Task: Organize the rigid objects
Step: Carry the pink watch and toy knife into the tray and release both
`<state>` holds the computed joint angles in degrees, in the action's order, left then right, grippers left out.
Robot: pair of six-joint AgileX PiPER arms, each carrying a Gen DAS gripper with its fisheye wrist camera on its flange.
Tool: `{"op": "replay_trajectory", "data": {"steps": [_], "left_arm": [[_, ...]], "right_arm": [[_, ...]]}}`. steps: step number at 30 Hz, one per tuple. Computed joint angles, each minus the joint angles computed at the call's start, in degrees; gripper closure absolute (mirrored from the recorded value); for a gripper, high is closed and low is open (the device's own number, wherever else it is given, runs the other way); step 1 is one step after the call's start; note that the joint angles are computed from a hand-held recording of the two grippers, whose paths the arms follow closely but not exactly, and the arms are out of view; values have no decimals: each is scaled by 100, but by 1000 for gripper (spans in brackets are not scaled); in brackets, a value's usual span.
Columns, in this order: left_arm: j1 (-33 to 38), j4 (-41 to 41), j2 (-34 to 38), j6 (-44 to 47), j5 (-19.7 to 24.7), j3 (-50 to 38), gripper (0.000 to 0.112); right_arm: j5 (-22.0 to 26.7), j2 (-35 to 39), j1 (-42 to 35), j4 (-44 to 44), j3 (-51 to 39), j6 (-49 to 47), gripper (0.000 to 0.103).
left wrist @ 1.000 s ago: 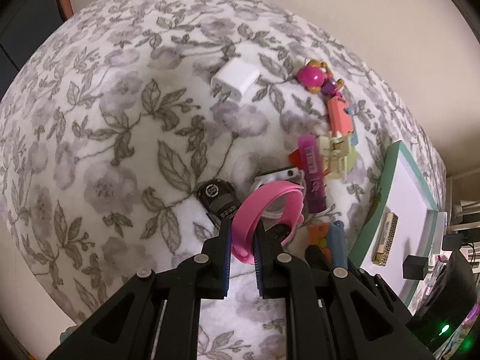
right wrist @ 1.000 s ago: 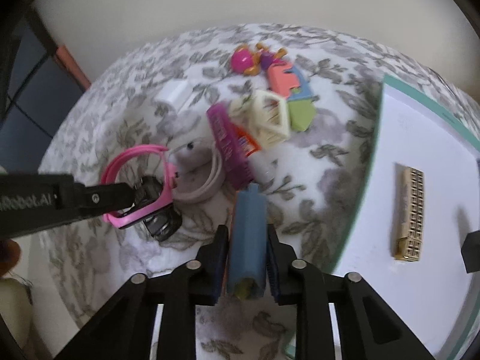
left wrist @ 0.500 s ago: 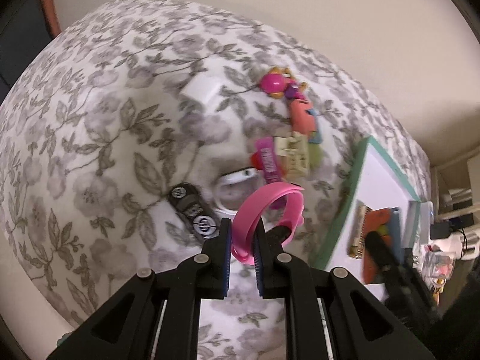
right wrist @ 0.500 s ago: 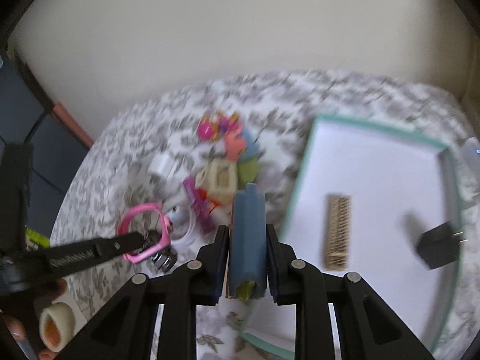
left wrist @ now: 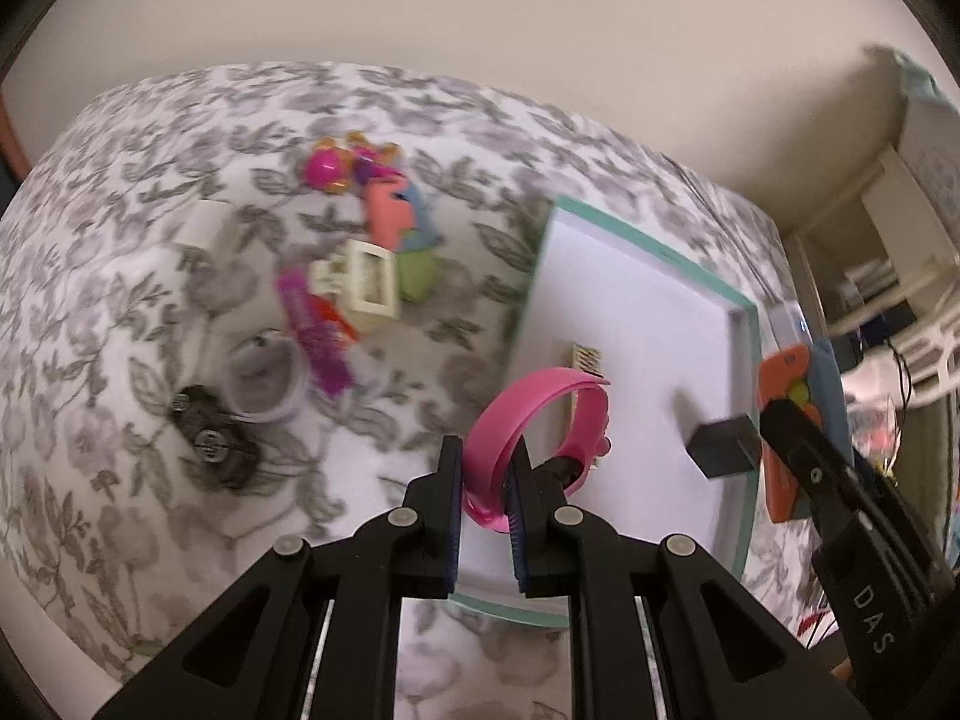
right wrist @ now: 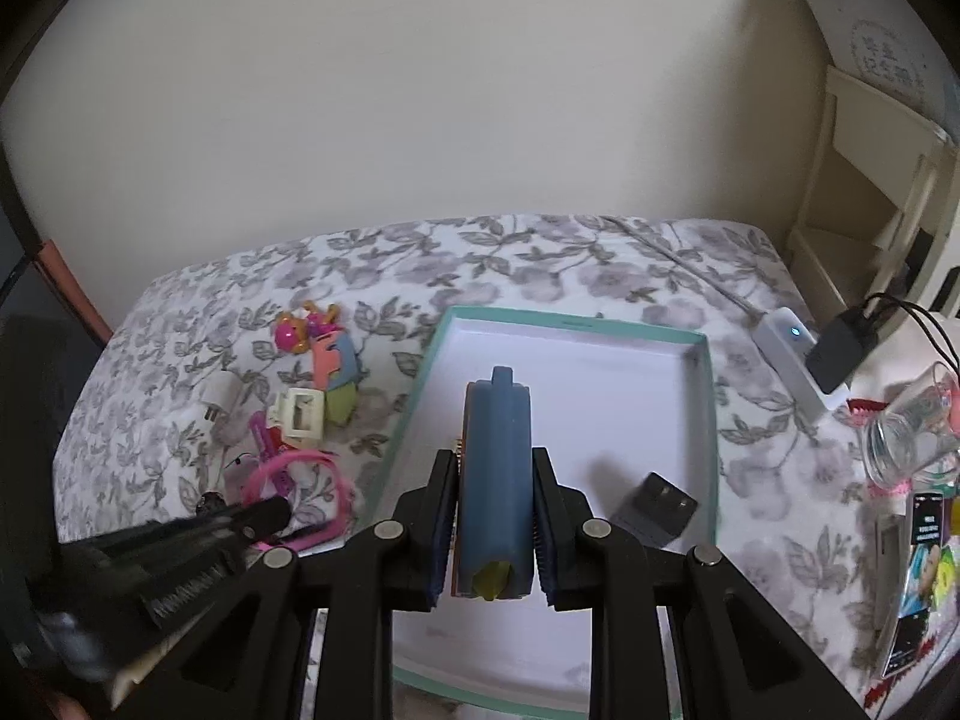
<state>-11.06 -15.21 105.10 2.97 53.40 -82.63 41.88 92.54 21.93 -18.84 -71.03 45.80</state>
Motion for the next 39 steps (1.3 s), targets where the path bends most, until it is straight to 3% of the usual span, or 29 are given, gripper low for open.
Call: {"op": "replay_trajectory", "data": {"steps": [15, 34, 39], "left_arm": [[-866, 573, 603, -494, -129, 114, 98], [-1140, 1085, 969, -1312, -66, -20, 98], [-1160, 1239, 824, -1460, -71, 5, 91]], "right_arm": [[-105, 648, -677, 1129, 423, -821, 78], [-169, 1070, -1034, 2041, 584, -1699, 79], [-121, 971, -1024, 1971, 564, -1668, 78]]}}
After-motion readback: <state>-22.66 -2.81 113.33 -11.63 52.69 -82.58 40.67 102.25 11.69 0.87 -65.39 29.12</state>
